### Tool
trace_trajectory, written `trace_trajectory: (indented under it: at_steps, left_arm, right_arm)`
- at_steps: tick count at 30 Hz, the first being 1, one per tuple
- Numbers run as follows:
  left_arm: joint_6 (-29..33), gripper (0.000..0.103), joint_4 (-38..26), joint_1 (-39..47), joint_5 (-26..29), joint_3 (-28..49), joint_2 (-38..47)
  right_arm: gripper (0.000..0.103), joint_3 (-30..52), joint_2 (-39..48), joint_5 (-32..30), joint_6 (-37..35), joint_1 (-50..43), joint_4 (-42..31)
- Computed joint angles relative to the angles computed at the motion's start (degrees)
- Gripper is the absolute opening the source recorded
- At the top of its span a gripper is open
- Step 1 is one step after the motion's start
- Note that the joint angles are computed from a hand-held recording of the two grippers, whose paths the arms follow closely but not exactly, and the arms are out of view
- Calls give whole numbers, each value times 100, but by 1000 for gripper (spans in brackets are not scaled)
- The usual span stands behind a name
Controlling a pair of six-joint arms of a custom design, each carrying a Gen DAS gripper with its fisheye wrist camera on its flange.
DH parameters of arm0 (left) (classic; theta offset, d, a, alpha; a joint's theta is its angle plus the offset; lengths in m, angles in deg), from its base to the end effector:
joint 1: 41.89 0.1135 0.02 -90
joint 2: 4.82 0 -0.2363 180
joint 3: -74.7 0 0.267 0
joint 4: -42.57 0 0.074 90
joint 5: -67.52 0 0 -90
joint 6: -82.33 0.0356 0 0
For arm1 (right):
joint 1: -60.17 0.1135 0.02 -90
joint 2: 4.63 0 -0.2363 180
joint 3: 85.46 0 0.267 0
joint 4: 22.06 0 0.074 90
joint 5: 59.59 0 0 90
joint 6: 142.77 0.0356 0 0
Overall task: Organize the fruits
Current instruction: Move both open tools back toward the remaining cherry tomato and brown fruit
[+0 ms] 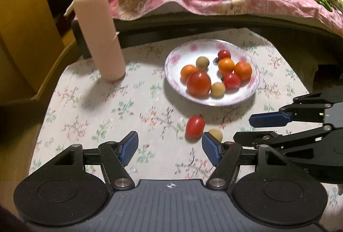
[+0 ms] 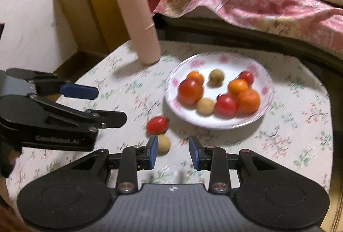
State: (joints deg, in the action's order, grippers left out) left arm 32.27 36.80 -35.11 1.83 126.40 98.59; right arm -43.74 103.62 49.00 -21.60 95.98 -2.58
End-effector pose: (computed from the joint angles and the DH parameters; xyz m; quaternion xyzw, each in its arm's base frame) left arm 0.2971 0.0206 0.0440 0.3243 0.8826 -0.0770 0.3314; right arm 0.2286 0.1510 0.0141 0.0219 0.9200 0.0740 0.3842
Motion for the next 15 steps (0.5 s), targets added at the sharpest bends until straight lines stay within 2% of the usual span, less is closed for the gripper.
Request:
trace_trajectory:
  at_steps: [15]
  left_arm:
    - [421, 75, -368, 367, 26, 323, 346]
  right_arm:
    - [34, 1151, 1245, -389, -441, -51, -203]
